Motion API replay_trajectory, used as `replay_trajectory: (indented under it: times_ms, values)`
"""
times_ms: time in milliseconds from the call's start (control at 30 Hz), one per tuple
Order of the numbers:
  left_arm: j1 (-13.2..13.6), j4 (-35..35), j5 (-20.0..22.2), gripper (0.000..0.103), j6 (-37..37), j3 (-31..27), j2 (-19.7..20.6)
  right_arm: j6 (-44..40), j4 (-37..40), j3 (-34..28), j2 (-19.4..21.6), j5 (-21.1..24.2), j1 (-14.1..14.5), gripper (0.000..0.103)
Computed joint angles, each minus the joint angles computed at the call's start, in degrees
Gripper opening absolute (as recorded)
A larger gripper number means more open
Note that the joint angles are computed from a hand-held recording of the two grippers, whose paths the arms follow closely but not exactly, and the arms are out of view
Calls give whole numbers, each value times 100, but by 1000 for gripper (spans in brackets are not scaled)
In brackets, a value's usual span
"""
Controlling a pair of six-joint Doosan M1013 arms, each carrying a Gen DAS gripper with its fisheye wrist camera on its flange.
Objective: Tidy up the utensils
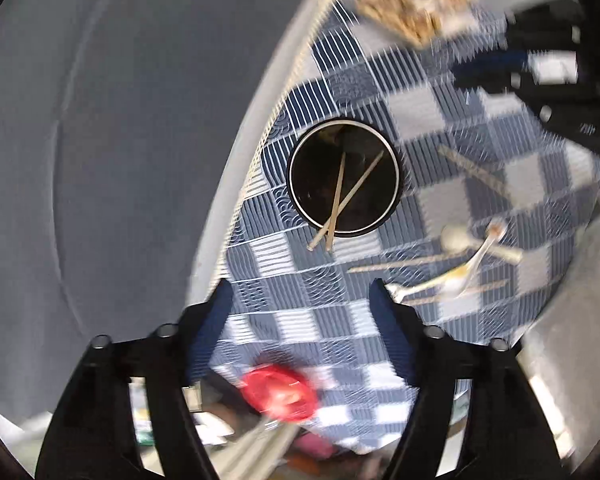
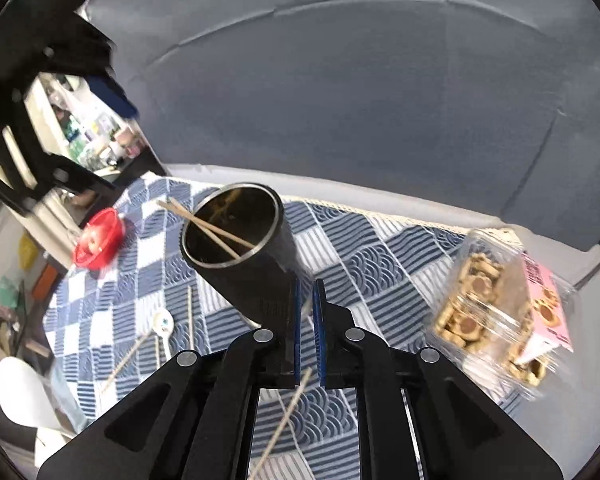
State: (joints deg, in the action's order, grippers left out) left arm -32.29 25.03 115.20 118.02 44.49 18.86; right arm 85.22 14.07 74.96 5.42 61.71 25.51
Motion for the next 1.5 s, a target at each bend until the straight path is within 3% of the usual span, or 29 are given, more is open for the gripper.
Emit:
replay_trajectory:
  times_ms: [67, 233, 600, 1033, 1300, 1500]
  values:
    - [98, -330, -247, 81, -472, 243, -222, 33, -167, 0, -55, 86, 34, 16]
    - [292, -827, -980, 88, -1365, 1113, -857, 77, -755, 59, -236, 171, 190, 46]
    - [557, -1761, -2212, 93, -2230, 2865, -2000, 649, -1885, 498, -573, 204, 665, 75]
    - [697, -2129, -2846, 95, -3100, 4393, -2859, 1223, -2337, 1064, -643, 610, 1072, 84]
    - [925, -2369, -3066, 95, -3322, 4965, -3018, 1055, -2278, 1134, -418, 843, 1119, 85]
    - [898, -2075, -3618, 95, -3542, 5356, -3067, 1331, -2087, 1102, -127, 1028, 1046, 85]
